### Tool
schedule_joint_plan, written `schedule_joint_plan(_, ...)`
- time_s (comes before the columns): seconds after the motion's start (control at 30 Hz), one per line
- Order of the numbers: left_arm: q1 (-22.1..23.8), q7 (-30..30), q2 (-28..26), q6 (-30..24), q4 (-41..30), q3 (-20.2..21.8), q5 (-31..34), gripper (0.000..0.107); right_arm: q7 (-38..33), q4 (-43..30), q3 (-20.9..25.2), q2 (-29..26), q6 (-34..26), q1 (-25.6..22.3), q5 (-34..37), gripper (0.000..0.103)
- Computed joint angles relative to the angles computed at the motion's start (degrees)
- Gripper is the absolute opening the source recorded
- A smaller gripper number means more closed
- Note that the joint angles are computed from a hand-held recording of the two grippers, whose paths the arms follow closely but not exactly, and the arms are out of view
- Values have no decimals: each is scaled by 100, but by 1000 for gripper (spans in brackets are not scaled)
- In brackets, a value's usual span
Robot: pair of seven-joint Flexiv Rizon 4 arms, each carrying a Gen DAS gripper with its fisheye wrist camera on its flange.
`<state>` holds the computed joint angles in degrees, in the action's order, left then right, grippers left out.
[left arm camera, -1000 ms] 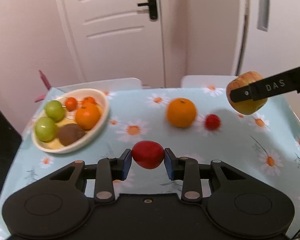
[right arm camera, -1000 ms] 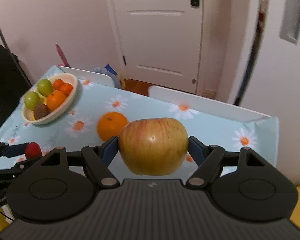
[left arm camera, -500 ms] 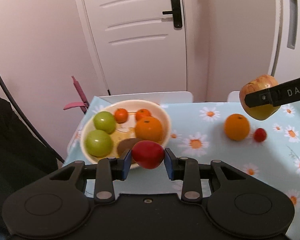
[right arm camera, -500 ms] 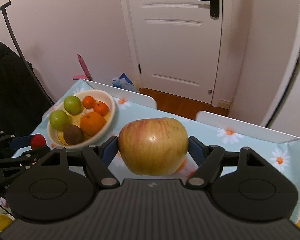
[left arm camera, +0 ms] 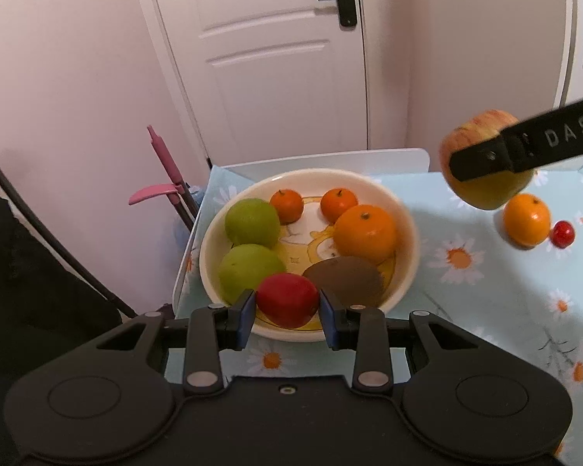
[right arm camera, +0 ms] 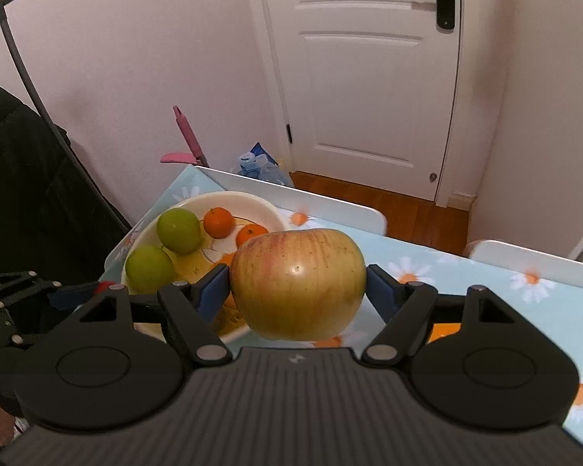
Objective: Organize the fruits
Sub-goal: 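Carry the tomato and large apple to the cream bowl and open both grippers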
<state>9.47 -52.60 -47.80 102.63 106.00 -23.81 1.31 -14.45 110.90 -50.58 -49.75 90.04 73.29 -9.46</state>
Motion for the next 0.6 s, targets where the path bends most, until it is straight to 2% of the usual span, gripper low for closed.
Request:
schedule_joint_plan(0.23, -28, 476, -319, -322, -417, -40, 13, 39, 190, -754, 490, -184, -310, -617, -388, 90)
schedule_joint_plan(0.3, 7, 586, -355, -337, -433, -101, -12, 43, 262, -908, 616, -197, -377, -775, -550, 90)
schedule_joint_plan(0.33, 89, 655, -374, -315, -405, -199, 9, 57, 293, -992, 684, -203, -417, -859, -637, 90)
schedule_joint_plan(0.37, 175, 714, -391, -279, -373, -300, 33, 78, 316, -1050, 749, -198, -437, -936, -723, 90)
schedule_joint_plan(0.4, 290, 771, -422, -213, -331, -427, 76, 85, 337, -1114, 814, -194, -466, -1014, -810, 90)
schedule_joint_plan(0.5, 620, 877, -466, -182, -234, -783, 188, 88, 409, -1259, 977, -176, -524, -1220, -1057, 90)
schedule_joint_plan(0.6, 772, 904, -465, -173, -207, -926, 185, 90, 467, -1385, 1109, -161, -545, -1397, -1311, 90)
